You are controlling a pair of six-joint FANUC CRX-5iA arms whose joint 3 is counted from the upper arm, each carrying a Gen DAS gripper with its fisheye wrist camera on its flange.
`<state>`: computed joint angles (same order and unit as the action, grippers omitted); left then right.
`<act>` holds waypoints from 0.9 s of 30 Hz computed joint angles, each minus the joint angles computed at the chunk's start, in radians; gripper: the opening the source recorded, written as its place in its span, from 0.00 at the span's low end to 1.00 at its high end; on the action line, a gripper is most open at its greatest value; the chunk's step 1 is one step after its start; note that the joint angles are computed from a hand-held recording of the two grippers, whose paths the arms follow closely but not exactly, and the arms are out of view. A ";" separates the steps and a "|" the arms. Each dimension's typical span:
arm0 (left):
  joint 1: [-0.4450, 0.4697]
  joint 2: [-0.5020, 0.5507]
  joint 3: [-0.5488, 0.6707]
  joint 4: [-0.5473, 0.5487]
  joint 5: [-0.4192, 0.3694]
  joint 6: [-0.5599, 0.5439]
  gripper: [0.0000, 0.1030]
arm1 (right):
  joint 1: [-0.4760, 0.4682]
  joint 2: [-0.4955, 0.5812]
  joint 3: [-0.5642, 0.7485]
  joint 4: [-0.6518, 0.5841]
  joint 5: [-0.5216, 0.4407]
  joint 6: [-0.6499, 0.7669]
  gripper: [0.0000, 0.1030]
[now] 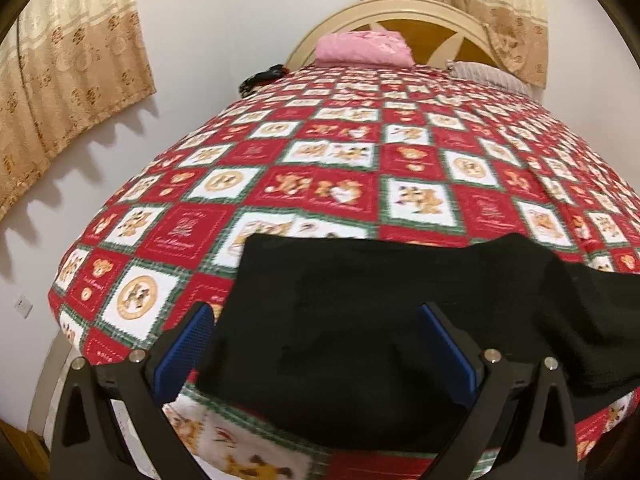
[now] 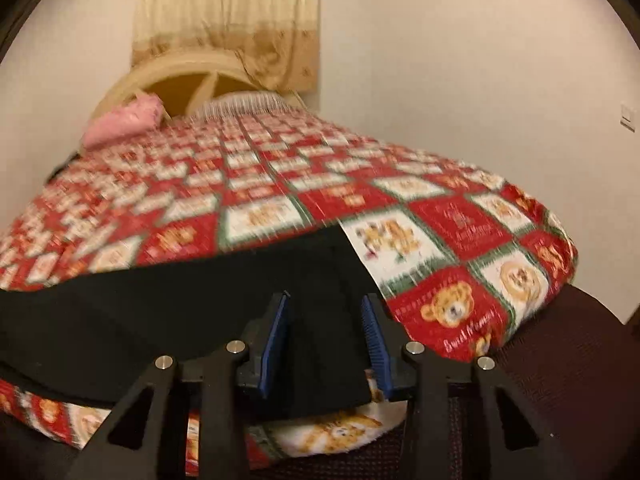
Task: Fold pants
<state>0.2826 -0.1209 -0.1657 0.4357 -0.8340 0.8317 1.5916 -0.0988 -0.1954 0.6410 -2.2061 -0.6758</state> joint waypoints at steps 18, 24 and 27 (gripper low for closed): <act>-0.025 -0.027 -0.012 0.007 -0.011 -0.007 1.00 | -0.024 -0.030 0.011 0.000 0.059 0.164 0.05; -0.028 -0.028 -0.009 0.002 -0.006 0.003 1.00 | -0.058 -0.007 0.043 0.066 0.007 0.323 0.05; -0.031 -0.028 -0.007 -0.008 -0.009 0.010 1.00 | -0.082 -0.008 0.025 0.035 0.006 0.376 0.05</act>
